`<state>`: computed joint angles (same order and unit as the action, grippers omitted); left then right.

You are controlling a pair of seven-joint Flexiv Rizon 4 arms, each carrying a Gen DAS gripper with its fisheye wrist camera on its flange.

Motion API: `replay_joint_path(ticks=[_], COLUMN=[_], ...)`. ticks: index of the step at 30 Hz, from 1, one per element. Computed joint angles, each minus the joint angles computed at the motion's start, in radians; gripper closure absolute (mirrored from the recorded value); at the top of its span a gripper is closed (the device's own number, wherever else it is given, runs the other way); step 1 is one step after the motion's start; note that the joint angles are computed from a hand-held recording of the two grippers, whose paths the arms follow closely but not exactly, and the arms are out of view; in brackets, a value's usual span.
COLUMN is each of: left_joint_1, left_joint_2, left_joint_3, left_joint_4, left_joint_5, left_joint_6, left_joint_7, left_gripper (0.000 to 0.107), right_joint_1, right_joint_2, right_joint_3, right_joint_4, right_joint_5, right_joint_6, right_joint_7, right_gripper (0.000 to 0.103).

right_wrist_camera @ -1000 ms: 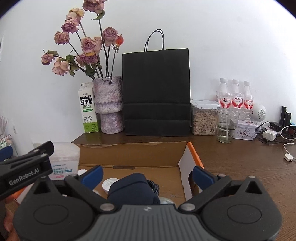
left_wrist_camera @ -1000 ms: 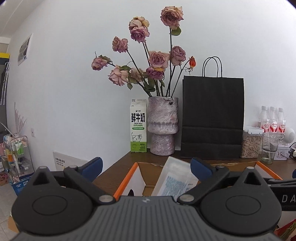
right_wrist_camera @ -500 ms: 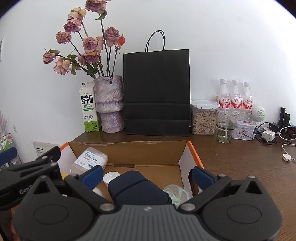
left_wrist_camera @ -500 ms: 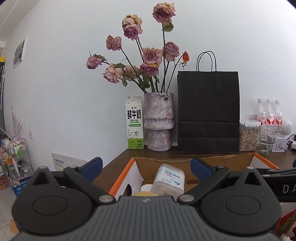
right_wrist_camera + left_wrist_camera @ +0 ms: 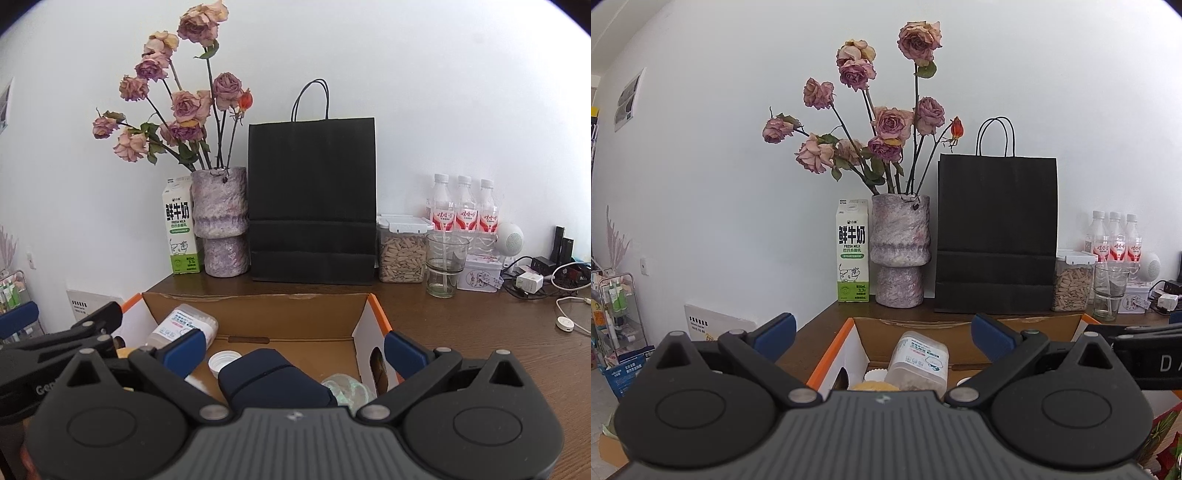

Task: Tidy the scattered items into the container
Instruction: 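Withdraw both tools from the box back over the table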

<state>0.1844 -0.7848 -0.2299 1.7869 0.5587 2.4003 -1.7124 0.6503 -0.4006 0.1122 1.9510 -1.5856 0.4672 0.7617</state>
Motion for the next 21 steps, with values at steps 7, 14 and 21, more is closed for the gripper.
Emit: replay_joint_path(ticks=[7,14,21], left_joint_1=[0.124,0.260,0.312], left_joint_2=[0.064,0.121,0.189], left_joint_3=[-0.106,-0.201,-0.181], left_joint_4=[0.015,0.039,0.056], left_joint_5=[0.160,0.370,0.534], left_joint_6=[-0.108,-0.164,-0.176], left_joint_7=[-0.144,-0.296,-0.455], left_gripper=[0.004,0.004,0.004], right_joint_1=[0.020,0.066,0.124], right_joint_2=[0.033,0.061,0.084], right_joint_3=[0.016,0.049,0.093], right_joint_4=[0.004,0.015,0.051], right_joint_5=[-0.018,-0.032,0.025], right_joint_6=[-0.045,-0.109,-0.191], right_joint_7=[-0.015,-0.046,-0.048], right_gripper=[0.000,0.000,0.000])
